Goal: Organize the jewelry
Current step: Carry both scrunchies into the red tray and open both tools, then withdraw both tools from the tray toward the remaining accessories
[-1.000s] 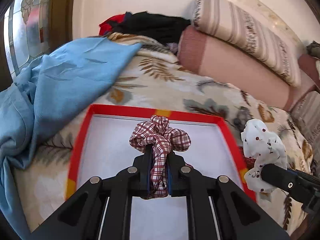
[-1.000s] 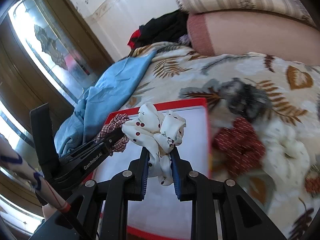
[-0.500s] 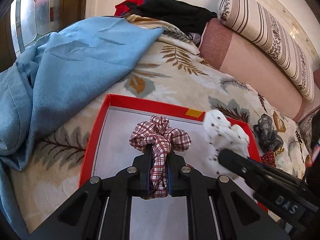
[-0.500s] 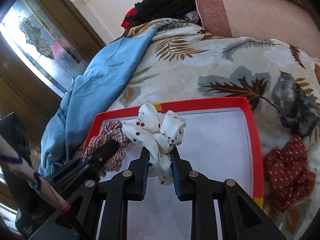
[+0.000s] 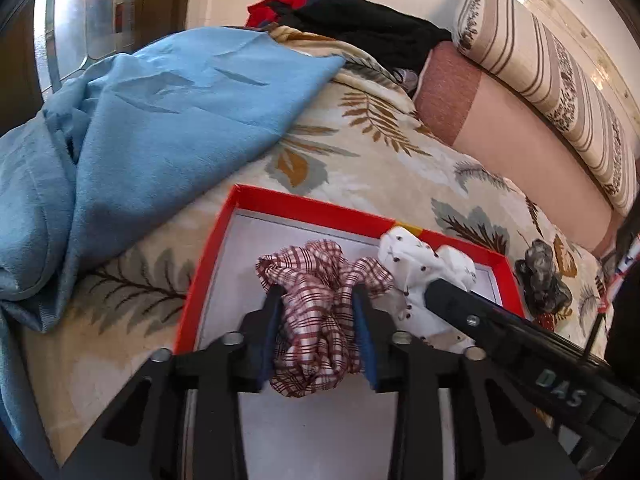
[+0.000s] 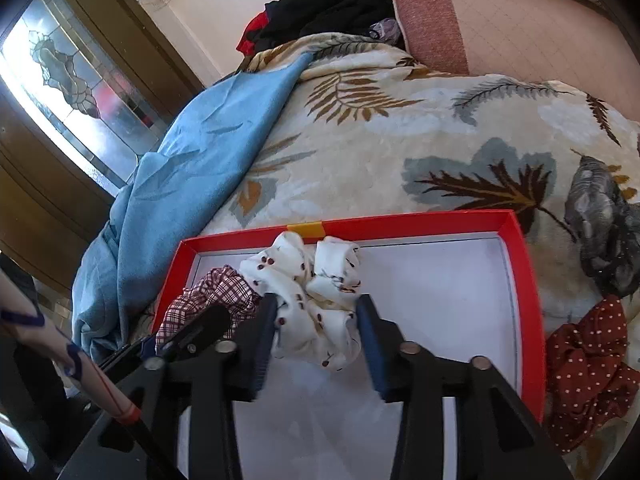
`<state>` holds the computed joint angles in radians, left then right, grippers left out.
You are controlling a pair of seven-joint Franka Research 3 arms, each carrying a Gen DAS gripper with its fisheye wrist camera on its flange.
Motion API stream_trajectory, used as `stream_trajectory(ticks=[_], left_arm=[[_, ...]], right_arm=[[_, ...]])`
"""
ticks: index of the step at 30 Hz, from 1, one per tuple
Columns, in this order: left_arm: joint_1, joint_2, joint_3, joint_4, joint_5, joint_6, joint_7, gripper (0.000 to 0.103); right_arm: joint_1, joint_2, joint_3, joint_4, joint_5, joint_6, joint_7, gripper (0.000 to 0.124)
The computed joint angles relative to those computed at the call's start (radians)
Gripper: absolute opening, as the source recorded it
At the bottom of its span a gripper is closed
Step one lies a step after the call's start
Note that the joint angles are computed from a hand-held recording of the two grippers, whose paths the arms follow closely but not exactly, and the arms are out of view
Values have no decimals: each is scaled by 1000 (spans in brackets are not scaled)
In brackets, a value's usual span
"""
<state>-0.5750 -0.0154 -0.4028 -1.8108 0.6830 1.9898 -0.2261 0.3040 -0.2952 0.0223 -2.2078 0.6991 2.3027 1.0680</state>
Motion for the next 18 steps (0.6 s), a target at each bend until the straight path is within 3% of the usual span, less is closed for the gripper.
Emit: stream_trajectory(ticks=[2,6,11,18], left_arm=[[-3,-5,-3,1,18,-11,-13,51],[-10,0,-9,16,43,-27,2,52],[-18,-8,-16,25,81,-51,-10,52],[-22,-6,-17,35,91,-63,-7,52]], right_arm=[[-3,-7,-21,6,28,-28,-13,58],[-22,-59,-45,-19,63,-21,-60,62],[-70,-148,-32,-115,-24,135,-95,62],[-60,-189,-82,-185,-7,229,-126,62]])
